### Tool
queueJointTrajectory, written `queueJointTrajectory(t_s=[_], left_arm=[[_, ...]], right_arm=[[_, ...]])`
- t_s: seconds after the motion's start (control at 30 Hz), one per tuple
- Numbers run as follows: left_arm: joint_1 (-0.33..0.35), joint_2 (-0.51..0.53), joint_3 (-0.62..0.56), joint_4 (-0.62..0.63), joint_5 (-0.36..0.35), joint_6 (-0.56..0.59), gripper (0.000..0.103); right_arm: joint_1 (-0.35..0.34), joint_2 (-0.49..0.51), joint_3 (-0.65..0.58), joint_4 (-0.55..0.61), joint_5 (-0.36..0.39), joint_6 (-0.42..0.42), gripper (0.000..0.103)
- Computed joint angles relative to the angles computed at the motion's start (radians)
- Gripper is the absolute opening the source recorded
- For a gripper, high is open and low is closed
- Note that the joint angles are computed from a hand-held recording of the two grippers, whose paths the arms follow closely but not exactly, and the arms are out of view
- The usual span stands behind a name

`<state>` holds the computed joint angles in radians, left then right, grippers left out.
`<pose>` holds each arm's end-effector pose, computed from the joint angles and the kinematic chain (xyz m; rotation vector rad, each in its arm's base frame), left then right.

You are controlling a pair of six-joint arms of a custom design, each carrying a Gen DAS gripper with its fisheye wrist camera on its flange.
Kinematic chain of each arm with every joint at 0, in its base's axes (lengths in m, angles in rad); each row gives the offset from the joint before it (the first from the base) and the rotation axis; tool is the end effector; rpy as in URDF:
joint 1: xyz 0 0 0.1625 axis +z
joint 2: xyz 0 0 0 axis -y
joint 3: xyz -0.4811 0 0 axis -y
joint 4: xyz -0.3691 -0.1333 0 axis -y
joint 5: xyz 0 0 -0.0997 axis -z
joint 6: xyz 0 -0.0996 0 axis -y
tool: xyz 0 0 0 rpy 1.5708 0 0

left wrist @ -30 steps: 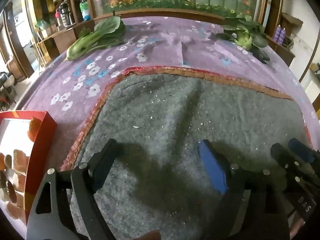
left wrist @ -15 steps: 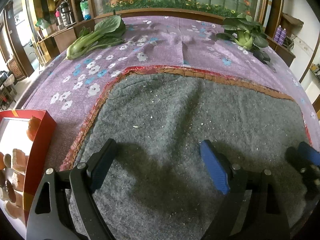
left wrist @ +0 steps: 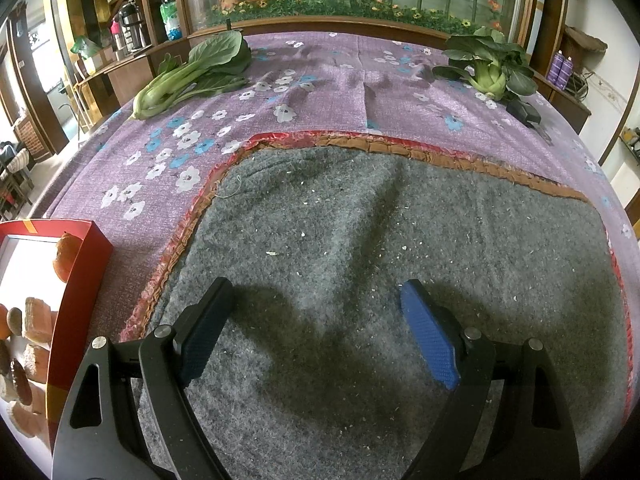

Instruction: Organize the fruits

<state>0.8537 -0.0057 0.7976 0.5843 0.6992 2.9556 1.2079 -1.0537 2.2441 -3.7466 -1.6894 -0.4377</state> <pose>-0.2725 -0.6314 -0.1796 0.5134 2.2945 -0.6836 -0.0683 -0.5222 0.2664 0.0134 -2.4182 1.1391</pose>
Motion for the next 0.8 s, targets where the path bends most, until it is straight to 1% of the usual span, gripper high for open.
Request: queueJointTrajectory(t_s=[0.07,0.13,0.2,0.27,0.3,0.37,0.4,0.43,0.47,0.53,0.63,0.67,0.77,0.8], left_arm=[[0.000,0.000,-0.001,0.000,0.000,0.001,0.087],[0.001,0.000,-0.001,0.000,0.000,0.002,0.087],[0.001,0.000,-0.002,0.000,0.001,0.002,0.087],[0.001,0.001,-0.003,0.000,0.001,0.003,0.087],[0.003,0.000,-0.003,-0.001,0.001,0.005,0.087],[0.001,0.001,-0.004,0.000,0.001,0.003,0.087],[0.004,0.000,-0.004,-0.002,0.002,0.007,0.087],[0.002,0.001,-0.004,-0.001,0.001,0.005,0.087],[0.002,0.001,-0.004,-0.001,0.001,0.005,0.087],[0.004,0.001,-0.005,-0.001,0.001,0.007,0.087],[0.002,0.002,-0.006,0.000,0.001,0.005,0.087],[0.002,0.002,-0.006,0.000,0.001,0.005,0.087],[0.003,0.001,-0.006,0.000,0.001,0.006,0.087],[0.002,0.002,-0.006,0.000,0.002,0.005,0.087]], right_arm=[[-0.016,0.002,0.001,-0.007,0.036,0.030,0.061],[-0.016,0.008,-0.003,0.008,0.037,0.037,0.061],[-0.007,0.015,-0.012,0.037,0.029,0.016,0.061],[-0.010,0.019,-0.016,0.065,0.055,0.005,0.061],[-0.004,0.025,-0.021,0.075,0.045,-0.015,0.061],[0.022,0.056,-0.036,0.063,-0.033,-0.062,0.061],[0.021,0.063,-0.037,0.056,-0.036,-0.074,0.061],[0.026,0.080,-0.041,0.032,-0.066,-0.092,0.061],[0.037,0.105,-0.050,-0.003,-0.122,-0.123,0.061],[0.042,0.134,-0.068,-0.032,-0.187,-0.156,0.061],[0.034,0.151,-0.086,-0.045,-0.228,-0.163,0.062],[0.036,0.163,-0.093,-0.068,-0.252,-0.175,0.062],[0.048,0.200,-0.126,-0.125,-0.335,-0.234,0.062],[0.049,0.210,-0.135,-0.135,-0.351,-0.254,0.062]])
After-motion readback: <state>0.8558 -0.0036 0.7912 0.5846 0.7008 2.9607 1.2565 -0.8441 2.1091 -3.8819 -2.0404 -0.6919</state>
